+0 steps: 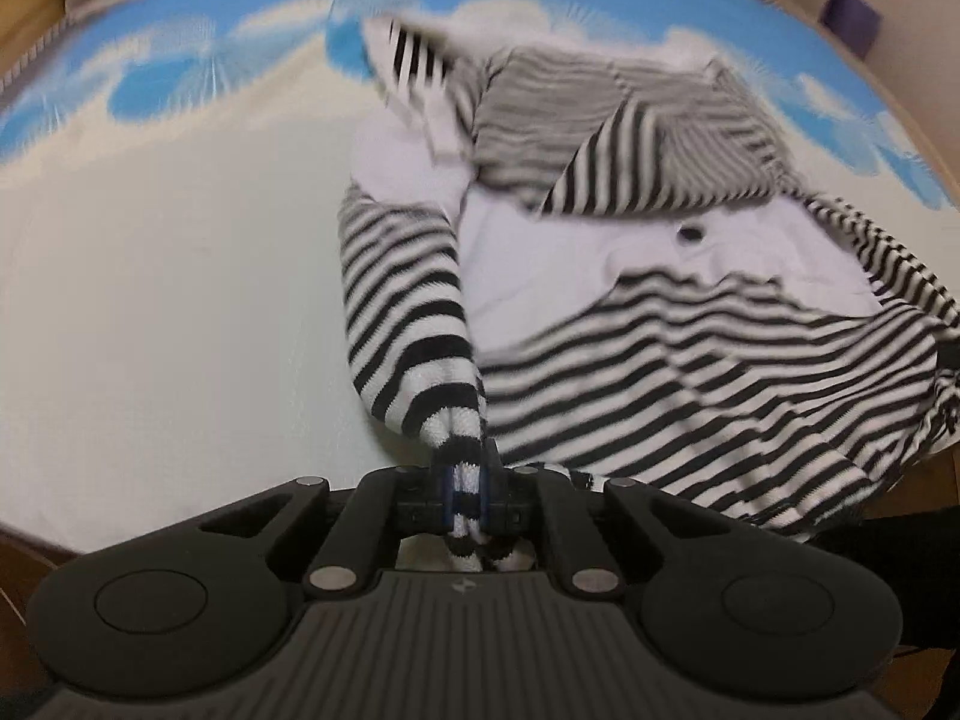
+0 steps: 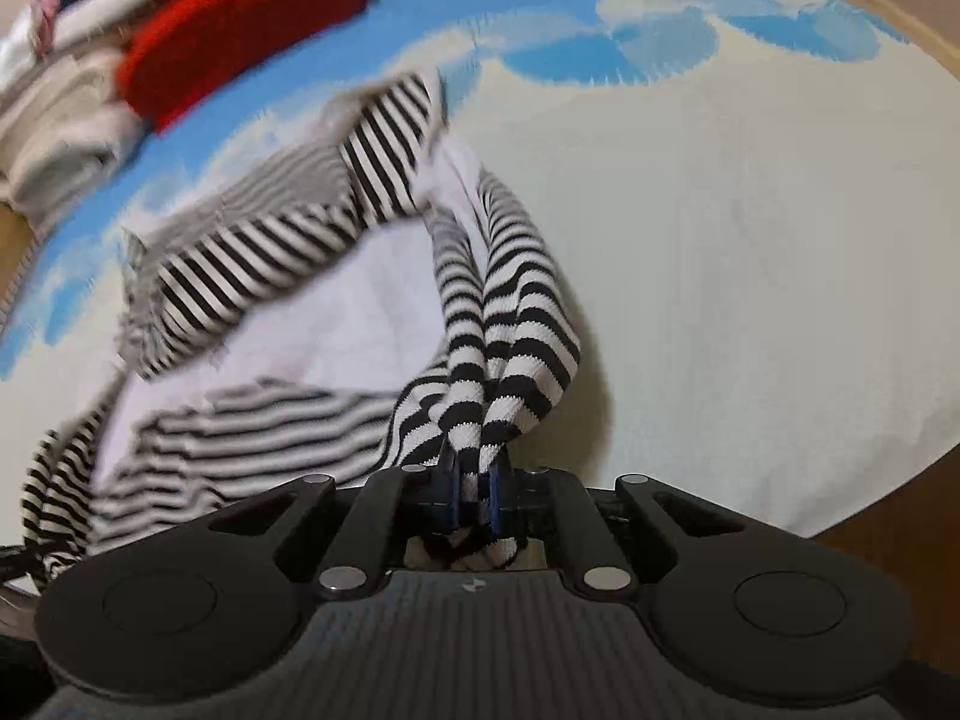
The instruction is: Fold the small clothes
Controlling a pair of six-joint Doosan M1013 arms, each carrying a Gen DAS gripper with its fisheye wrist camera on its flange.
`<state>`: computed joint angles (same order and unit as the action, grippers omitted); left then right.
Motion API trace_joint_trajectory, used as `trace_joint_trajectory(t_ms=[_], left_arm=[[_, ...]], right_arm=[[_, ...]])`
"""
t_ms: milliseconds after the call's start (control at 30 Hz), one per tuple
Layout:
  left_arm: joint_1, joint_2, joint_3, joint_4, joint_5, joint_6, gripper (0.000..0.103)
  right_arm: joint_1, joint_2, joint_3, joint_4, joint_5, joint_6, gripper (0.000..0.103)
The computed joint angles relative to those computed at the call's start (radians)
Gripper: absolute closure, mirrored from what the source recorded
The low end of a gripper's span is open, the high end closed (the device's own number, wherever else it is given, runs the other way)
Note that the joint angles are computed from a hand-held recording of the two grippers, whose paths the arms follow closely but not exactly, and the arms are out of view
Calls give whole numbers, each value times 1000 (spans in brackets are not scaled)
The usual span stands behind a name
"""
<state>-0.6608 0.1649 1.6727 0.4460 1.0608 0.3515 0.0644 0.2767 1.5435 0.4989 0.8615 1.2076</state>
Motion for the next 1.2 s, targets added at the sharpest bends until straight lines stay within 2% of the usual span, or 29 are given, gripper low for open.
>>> trace_joint_trajectory(t_ms=[133, 267, 433, 533, 600, 667, 767, 900, 967, 1000, 1033, 1067, 1100, 1133, 1167, 1200], left_arm=[[-25, -43, 1, 66, -11, -9, 96], [-37, -105, 31, 61, -52, -20, 96], [-57, -195, 78, 33, -128, -10, 96], [-38, -222, 91, -8, -177, 11, 96], [1, -222, 96, -55, -226, 21, 96], [55, -200, 87, -93, -261, 32, 96], [152, -143, 54, -163, -307, 69, 96], [295, -32, -23, -319, -349, 130, 96], [345, 20, -56, -367, -352, 127, 93], [361, 38, -64, -376, -364, 94, 92], [372, 52, -61, -359, -401, 42, 83], [374, 54, -49, -317, -439, -5, 68], [371, 55, -41, -248, -453, -68, 63], [369, 56, -47, -195, -436, -123, 61], [369, 49, -40, -162, -462, -161, 61], [372, 38, -22, -138, -527, -179, 61]], right_arm=[[-36, -39, 16, 113, -14, -78, 96], [-81, -78, 35, 184, 40, -84, 96], [-140, -166, 103, 287, 64, -175, 96], [-168, -193, 119, 322, 97, -170, 96], [-170, -185, 108, 332, 110, -155, 96], [-160, -155, 74, 334, 119, -116, 96], [-116, -80, -6, 318, 76, -50, 96], [-44, 84, -199, 239, 64, 83, 96], [-15, 175, -309, 203, 80, 158, 96], [0, 215, -357, 180, 68, 193, 95], [11, 240, -382, 172, 48, 219, 94], [20, 262, -399, 163, 16, 241, 90], [27, 269, -397, 155, -28, 244, 82], [36, 271, -386, 142, -94, 223, 78], [45, 276, -387, 98, -138, 232, 72], [49, 286, -403, 61, -137, 274, 65]])
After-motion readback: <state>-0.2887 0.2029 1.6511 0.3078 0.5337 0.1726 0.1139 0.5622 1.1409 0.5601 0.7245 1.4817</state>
